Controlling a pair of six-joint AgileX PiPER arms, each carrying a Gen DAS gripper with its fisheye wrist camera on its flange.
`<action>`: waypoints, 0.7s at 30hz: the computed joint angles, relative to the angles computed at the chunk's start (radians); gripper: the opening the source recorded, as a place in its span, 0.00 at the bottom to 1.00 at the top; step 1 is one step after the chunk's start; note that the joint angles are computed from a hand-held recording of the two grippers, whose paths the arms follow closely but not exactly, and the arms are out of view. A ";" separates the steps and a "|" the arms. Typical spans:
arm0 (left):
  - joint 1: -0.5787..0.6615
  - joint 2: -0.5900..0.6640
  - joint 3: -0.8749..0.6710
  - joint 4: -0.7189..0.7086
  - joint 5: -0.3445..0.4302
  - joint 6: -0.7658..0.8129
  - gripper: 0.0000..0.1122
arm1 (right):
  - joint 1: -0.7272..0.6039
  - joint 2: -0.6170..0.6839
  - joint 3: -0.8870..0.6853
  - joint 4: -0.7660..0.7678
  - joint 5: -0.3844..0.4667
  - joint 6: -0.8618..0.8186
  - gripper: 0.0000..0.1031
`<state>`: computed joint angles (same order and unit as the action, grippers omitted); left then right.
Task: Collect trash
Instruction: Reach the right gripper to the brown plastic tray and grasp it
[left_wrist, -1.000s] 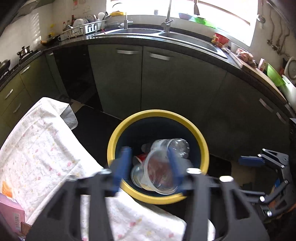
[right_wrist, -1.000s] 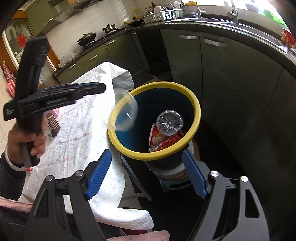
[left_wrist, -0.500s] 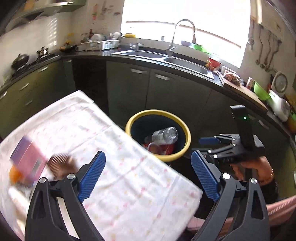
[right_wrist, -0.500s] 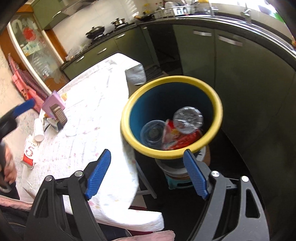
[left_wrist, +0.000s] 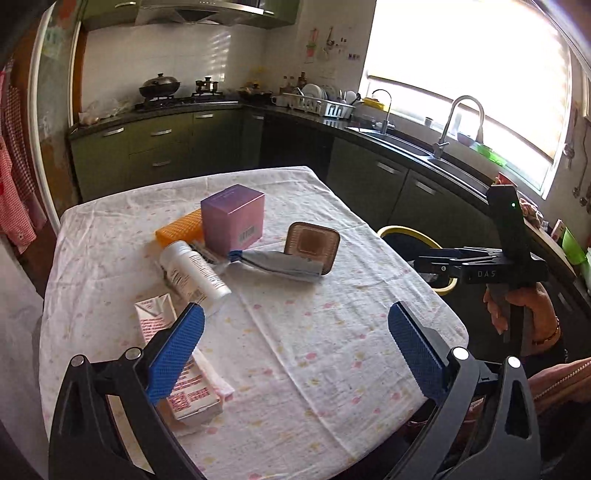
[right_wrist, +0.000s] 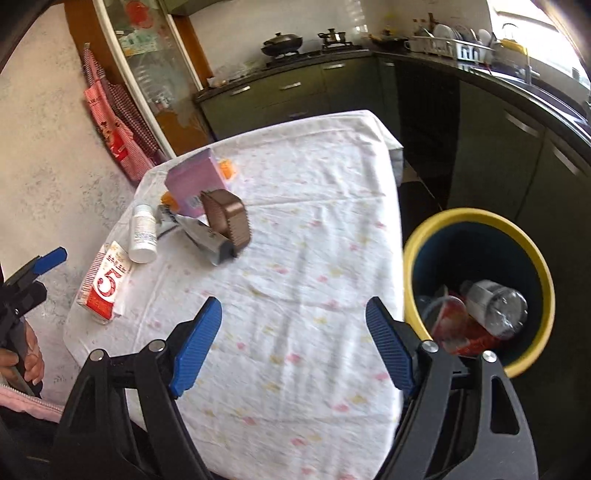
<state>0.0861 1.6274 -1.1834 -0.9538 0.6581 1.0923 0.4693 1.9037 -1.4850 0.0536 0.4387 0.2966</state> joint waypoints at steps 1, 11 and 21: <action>0.017 0.000 0.007 -0.018 0.005 0.020 0.88 | 0.016 0.027 -0.046 -0.022 0.006 0.018 0.74; 0.084 0.000 0.068 -0.115 0.006 0.154 0.88 | 0.101 0.398 -0.624 -0.264 0.282 0.194 0.48; 0.111 0.072 0.023 -0.116 0.027 0.144 0.88 | 0.101 0.523 -0.853 -0.352 0.392 0.272 0.22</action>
